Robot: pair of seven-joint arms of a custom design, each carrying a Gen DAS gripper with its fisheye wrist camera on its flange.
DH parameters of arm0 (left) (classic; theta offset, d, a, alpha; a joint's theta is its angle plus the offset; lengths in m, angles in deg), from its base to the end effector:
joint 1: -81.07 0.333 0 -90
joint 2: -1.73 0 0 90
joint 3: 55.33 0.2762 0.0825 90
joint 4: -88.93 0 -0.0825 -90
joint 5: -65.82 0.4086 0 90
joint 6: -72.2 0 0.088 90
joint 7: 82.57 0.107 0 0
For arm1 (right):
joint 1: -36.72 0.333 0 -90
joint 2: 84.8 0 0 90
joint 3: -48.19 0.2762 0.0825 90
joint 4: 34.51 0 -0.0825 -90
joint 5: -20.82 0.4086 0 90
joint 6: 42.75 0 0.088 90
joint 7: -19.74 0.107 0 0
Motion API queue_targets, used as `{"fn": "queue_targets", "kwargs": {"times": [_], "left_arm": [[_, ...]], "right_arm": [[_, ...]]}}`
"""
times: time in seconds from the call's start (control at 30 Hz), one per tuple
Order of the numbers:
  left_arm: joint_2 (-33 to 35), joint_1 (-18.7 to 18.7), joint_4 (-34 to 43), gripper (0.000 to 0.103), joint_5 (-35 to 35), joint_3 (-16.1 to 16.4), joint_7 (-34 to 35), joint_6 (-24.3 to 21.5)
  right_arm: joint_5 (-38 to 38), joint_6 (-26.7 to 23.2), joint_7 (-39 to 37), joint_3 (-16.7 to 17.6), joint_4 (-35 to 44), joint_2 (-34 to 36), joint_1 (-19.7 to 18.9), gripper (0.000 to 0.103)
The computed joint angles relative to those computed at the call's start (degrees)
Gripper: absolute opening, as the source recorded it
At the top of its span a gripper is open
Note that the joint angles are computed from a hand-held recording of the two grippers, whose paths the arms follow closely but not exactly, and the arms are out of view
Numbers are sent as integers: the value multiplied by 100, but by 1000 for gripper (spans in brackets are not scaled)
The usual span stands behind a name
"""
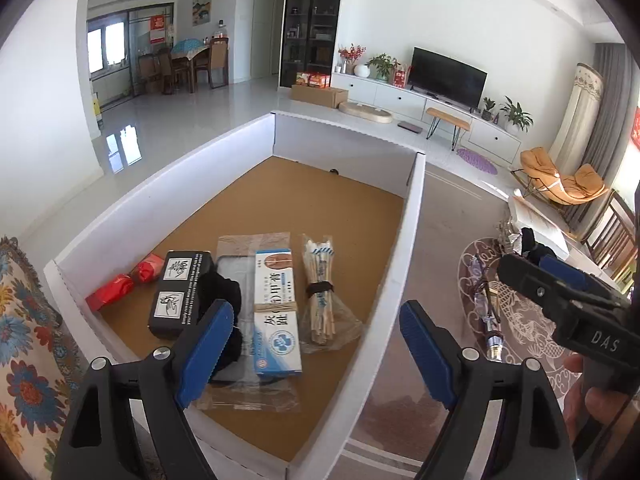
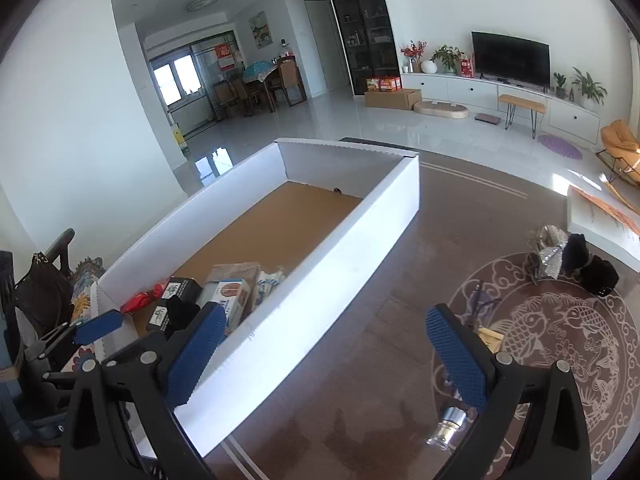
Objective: Organize objects
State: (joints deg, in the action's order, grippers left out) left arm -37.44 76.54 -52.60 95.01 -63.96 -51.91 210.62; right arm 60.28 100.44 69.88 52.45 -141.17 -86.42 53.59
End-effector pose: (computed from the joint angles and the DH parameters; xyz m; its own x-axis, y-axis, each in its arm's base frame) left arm 0.4297 -0.1044 0.5551 0.4631 -0.8798 0.1074 -0.5833 -0.3937 -0.7105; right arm 0.5848 0.2222 0.5538 0.6550 -0.7323 -0.1863 -0.5897 -0.3413 -0.7320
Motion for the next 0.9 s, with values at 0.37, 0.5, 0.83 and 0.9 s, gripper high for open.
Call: {"fn": "queue_targets", "kwargs": {"times": [0.37, 0.5, 0.83, 0.9], "left_arm": [[1340, -1046, 577, 94, -137, -555, 43, 1315], [2209, -1113, 1065, 94, 254, -841, 274, 866], [2595, -1224, 873, 94, 59, -619, 368, 1031], [2562, -1160, 804, 94, 179, -644, 196, 1050]], "right_arm": [[-1967, 863, 819, -590, -2047, -822, -1339, 101], [-2278, 1156, 1027, -671, -2471, -978, -1684, 101], [-2106, 1188, 798, -675, -2759, -1160, -1781, 101], [-2060, 1170, 796, -667, -2723, -1122, -1770, 101]]}}
